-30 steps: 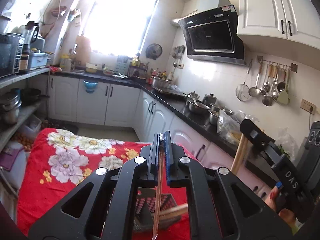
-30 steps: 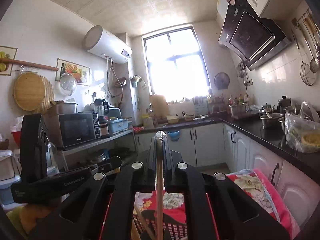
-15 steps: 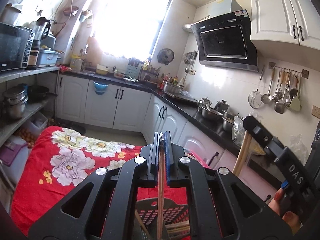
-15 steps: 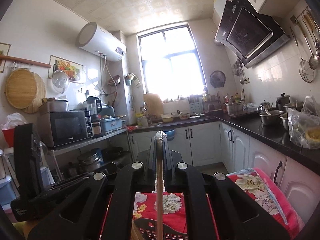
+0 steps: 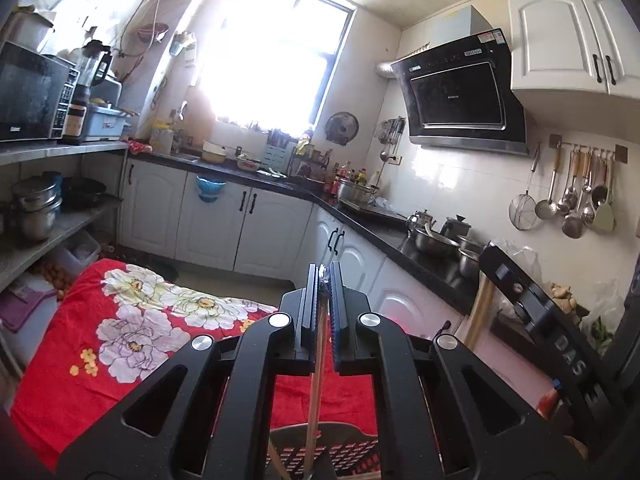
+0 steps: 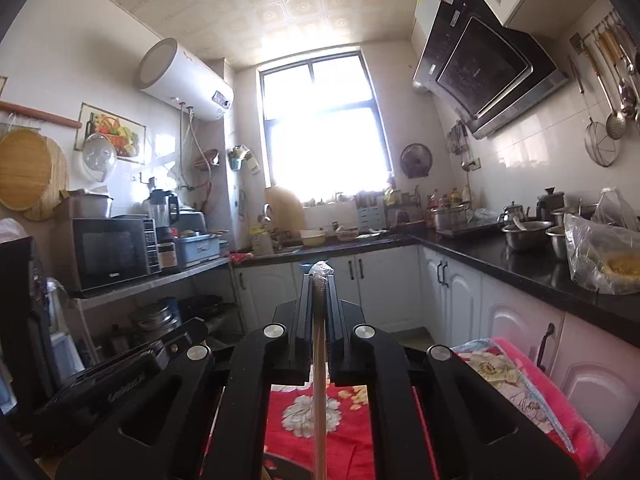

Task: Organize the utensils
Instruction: 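Lower both chopsticks into the caddy and open both tools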

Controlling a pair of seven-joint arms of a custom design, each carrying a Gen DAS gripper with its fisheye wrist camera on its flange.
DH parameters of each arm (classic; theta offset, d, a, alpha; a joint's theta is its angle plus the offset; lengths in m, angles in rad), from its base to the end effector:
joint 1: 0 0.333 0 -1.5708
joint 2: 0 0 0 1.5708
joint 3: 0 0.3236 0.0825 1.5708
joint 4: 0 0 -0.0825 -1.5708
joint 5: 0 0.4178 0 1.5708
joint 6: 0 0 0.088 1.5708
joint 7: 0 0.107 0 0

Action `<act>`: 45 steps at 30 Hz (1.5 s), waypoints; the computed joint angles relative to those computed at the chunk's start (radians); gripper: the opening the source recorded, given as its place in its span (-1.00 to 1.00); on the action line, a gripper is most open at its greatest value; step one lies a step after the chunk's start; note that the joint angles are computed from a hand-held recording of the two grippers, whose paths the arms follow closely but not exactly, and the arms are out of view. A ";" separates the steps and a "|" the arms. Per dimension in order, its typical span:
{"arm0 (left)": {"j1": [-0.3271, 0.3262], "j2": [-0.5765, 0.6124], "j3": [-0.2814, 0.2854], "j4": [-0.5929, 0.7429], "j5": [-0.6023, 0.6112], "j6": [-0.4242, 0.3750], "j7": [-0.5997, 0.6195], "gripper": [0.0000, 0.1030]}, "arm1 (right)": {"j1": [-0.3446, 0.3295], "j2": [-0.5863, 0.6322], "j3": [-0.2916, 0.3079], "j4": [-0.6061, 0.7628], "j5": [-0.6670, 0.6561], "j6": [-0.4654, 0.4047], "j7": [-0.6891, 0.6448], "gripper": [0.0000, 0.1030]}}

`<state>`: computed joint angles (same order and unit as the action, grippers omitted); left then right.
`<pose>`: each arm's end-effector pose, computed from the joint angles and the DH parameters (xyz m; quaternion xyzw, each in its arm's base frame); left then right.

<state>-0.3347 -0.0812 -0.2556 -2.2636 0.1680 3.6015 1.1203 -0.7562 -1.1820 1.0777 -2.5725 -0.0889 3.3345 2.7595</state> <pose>0.4546 -0.3350 0.5573 -0.4302 0.6286 -0.6172 0.1972 0.3793 0.2712 0.5502 -0.4333 0.5525 -0.4895 0.5171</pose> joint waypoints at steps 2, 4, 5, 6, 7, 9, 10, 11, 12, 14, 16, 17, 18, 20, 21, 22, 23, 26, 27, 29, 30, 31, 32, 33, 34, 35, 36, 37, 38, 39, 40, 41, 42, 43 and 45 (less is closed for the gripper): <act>-0.001 0.008 -0.011 -0.007 -0.024 0.011 0.026 -0.95 | -0.020 -0.028 0.019 0.002 0.008 -0.020 0.014 -0.88; -0.003 0.014 -0.021 -0.013 -0.049 0.017 0.057 -0.95 | -0.037 -0.066 0.040 0.001 0.010 -0.041 0.035 -0.88; -0.005 0.017 -0.022 -0.016 -0.052 0.019 0.062 -0.95 | -0.043 -0.082 0.048 0.001 0.007 -0.052 0.046 -0.88; -0.006 0.020 -0.021 -0.018 -0.050 0.021 0.063 -0.95 | -0.046 -0.094 0.057 -0.003 0.002 -0.058 0.056 -0.88; -0.008 0.023 -0.026 -0.023 -0.066 0.026 0.080 -0.95 | -0.049 -0.098 0.062 -0.005 -0.005 -0.058 0.064 -0.88; -0.010 0.025 -0.025 -0.028 -0.069 0.026 0.088 -0.95 | -0.048 -0.104 0.072 -0.012 -0.023 -0.062 0.074 -0.88; -0.011 0.026 -0.022 -0.030 -0.059 0.022 0.078 -0.95 | -0.046 -0.100 0.074 -0.014 -0.032 -0.062 0.077 -0.88; -0.012 0.026 -0.016 -0.032 -0.037 0.019 0.058 -0.95 | -0.043 -0.098 0.076 -0.017 -0.038 -0.064 0.081 -0.88; -0.012 0.025 -0.014 -0.035 -0.030 0.017 0.051 -0.95 | -0.038 -0.099 0.079 -0.022 -0.043 -0.065 0.086 -0.88; -0.012 0.024 -0.013 -0.042 -0.018 0.011 0.044 -0.95 | -0.028 -0.096 0.079 -0.028 -0.058 -0.065 0.088 -0.88; -0.013 0.024 -0.010 -0.046 0.003 0.003 0.029 -0.95 | -0.013 -0.088 0.076 -0.038 -0.068 -0.065 0.091 -0.88; -0.013 0.022 -0.007 -0.049 0.019 -0.004 0.016 -0.95 | -0.002 -0.082 0.072 -0.045 -0.071 -0.063 0.093 -0.88; -0.013 0.019 -0.002 -0.053 0.039 -0.008 -0.002 -0.95 | 0.010 -0.076 0.068 -0.053 -0.075 -0.059 0.093 -0.88; -0.012 0.015 0.003 -0.058 0.065 -0.018 -0.025 -0.95 | 0.036 -0.067 0.056 -0.068 -0.081 -0.063 0.091 -0.88; -0.012 0.013 0.011 -0.060 0.092 -0.024 -0.049 -0.95 | 0.050 -0.061 0.048 -0.075 -0.085 -0.067 0.089 -0.88; -0.014 0.009 0.025 -0.061 0.138 -0.033 -0.092 -0.95 | 0.066 -0.056 0.043 -0.081 -0.087 -0.074 0.088 -0.88; -0.015 0.005 0.034 -0.062 0.174 -0.039 -0.127 -0.95 | 0.084 -0.045 0.033 -0.088 -0.090 -0.080 0.086 -0.88; -0.013 -0.006 0.052 -0.072 0.245 -0.050 -0.194 -0.95 | 0.136 -0.013 0.003 -0.112 -0.098 -0.086 0.085 -0.88; -0.013 -0.010 0.055 -0.075 0.261 -0.054 -0.207 -0.95 | 0.158 -0.001 -0.010 -0.120 -0.103 -0.091 0.080 -0.88; -0.013 -0.018 0.061 -0.081 0.285 -0.059 -0.228 -0.95 | 0.188 0.014 -0.028 -0.128 -0.111 -0.102 0.074 -0.87; -0.014 -0.022 0.064 -0.084 0.294 -0.062 -0.237 -0.95 | 0.206 0.023 -0.038 -0.132 -0.116 -0.105 0.069 -0.87; -0.015 -0.029 0.066 -0.089 0.301 -0.068 -0.245 -0.95 | 0.218 0.031 -0.046 -0.134 -0.121 -0.109 0.065 -0.87; -0.019 -0.033 0.073 -0.090 0.315 -0.076 -0.259 -0.95 | 0.231 0.036 -0.052 -0.135 -0.125 -0.119 0.063 -0.87; -0.027 -0.036 0.087 -0.090 0.345 -0.082 -0.287 -0.95 | 0.247 0.042 -0.061 -0.138 -0.129 -0.130 0.060 -0.87; -0.038 -0.038 0.105 -0.088 0.381 -0.088 -0.323 -0.95 | 0.257 0.049 -0.068 -0.138 -0.134 -0.135 0.058 -0.87; -0.047 -0.042 0.121 -0.087 0.417 -0.094 -0.357 -0.95 | 0.273 0.058 -0.078 -0.139 -0.139 -0.146 0.055 -0.86; -0.046 -0.044 0.120 -0.087 0.420 -0.099 -0.362 -0.95 | 0.287 0.066 -0.087 -0.141 -0.144 -0.154 0.055 -0.84; -0.046 -0.049 0.122 -0.092 0.425 -0.101 -0.368 -0.95 | 0.297 0.075 -0.095 -0.143 -0.150 -0.156 0.054 -0.81; -0.052 -0.053 0.132 -0.094 0.444 -0.103 -0.384 -0.95 | 0.309 0.080 -0.103 -0.145 -0.154 -0.164 0.053 -0.75; -0.056 -0.057 0.138 -0.096 0.458 -0.106 -0.395 -0.95 | 0.319 0.082 -0.110 -0.147 -0.159 -0.172 0.053 -0.69; -0.059 -0.063 0.143 -0.099 0.467 -0.109 -0.403 -0.95 | 0.333 0.089 -0.119 -0.146 -0.165 -0.182 0.051 -0.66; -0.069 -0.067 0.156 -0.101 0.488 -0.113 -0.422 -0.93 | 0.343 0.092 -0.125 -0.146 -0.171 -0.190 0.052 -0.63; -0.082 -0.071 0.175 -0.100 0.517 -0.116 -0.448 -0.91 | 0.351 0.090 -0.129 -0.148 -0.177 -0.197 0.056 -0.60; -0.090 -0.074 0.184 -0.101 0.534 -0.119 -0.465 -0.88 | 0.358 0.090 -0.134 -0.151 -0.183 -0.202 0.057 -0.58; -0.119 -0.080 0.225 -0.098 0.606 -0.121 -0.528 -0.79 | 0.378 0.100 -0.149 -0.151 -0.197 -0.224 0.057 -0.52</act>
